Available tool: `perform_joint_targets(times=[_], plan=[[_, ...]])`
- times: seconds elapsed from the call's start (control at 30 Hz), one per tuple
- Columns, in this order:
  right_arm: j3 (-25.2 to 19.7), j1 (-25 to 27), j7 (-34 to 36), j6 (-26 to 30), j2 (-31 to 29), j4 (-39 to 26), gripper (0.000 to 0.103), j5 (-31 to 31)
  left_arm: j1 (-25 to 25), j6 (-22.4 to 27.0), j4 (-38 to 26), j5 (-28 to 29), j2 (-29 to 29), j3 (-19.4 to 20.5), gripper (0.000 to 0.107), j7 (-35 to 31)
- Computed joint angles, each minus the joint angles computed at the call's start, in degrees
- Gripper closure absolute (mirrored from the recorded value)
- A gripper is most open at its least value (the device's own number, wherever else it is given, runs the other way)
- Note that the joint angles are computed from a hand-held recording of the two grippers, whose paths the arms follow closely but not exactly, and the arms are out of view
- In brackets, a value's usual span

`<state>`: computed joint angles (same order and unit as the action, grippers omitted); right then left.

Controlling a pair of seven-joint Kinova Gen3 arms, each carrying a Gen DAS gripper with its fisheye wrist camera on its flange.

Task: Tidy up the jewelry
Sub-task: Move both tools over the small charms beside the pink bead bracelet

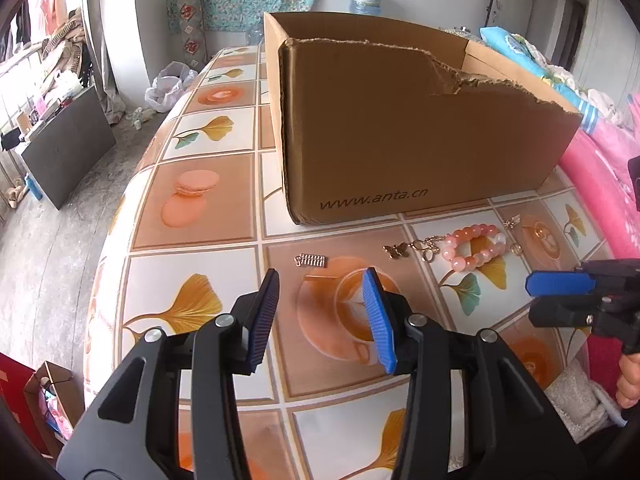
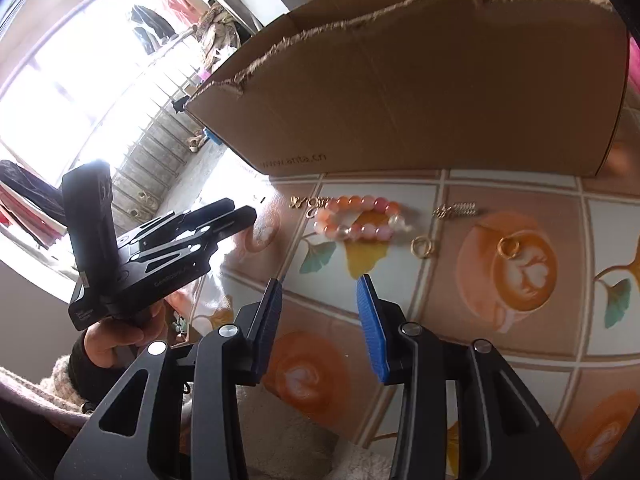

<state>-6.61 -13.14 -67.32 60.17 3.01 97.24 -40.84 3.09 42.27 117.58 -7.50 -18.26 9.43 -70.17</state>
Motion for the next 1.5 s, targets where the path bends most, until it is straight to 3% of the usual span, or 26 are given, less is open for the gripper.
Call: perform_joint_targets(times=[0.1,0.2,0.27,0.43,0.67,0.73,1.03,1.3,1.5], plan=[[-0.33,-0.31,-0.05,0.12,0.49,0.34,0.064,-0.40,-0.24,-0.27,-0.56,-1.14,1.49,0.56,0.067,-0.07],[-0.50,-0.56,-0.11,0.03,0.45,0.29,0.064,-0.08,-0.40,-0.49,-1.06,-3.71,2.87,1.88,0.075,0.55],[-0.49,-0.59,-0.20,0.00,0.40,0.33,0.064,-0.09,0.46,-1.01,-1.09,-3.14,3.12,0.68,0.077,-0.48],[-0.20,-0.28,-0.46,0.38,0.73,-0.26,0.064,-0.28,0.98,-1.71,-0.91,-3.32,3.07,0.66,0.094,-1.17],[-0.08,0.08,-0.58,0.06,0.20,-0.39,0.064,-0.09,1.84,-1.90,-0.45,-1.52,2.17,0.02,0.095,-1.14],[-0.08,0.00,-0.66,-0.08,0.14,-0.53,0.064,0.22,2.30,-1.45,-0.53,-0.15,1.81,-0.51,0.107,-1.85],[-0.66,-1.29,2.21,-1.69,-0.56,-1.62,0.064,2.32,3.54,-1.21,1.38,5.18,-0.68,-1.70,0.107,-4.44],[-2.87,-3.03,6.65,-1.39,3.62,-6.36,0.064,2.13,3.03,-2.26,2.42,6.24,-1.64,-0.54,0.107,-3.31],[-2.65,-4.63,-0.05,-1.31,6.14,-9.10,0.065,8.79,3.25,-3.16,3.25,7.10,-2.14,-0.95,0.107,-3.56]])
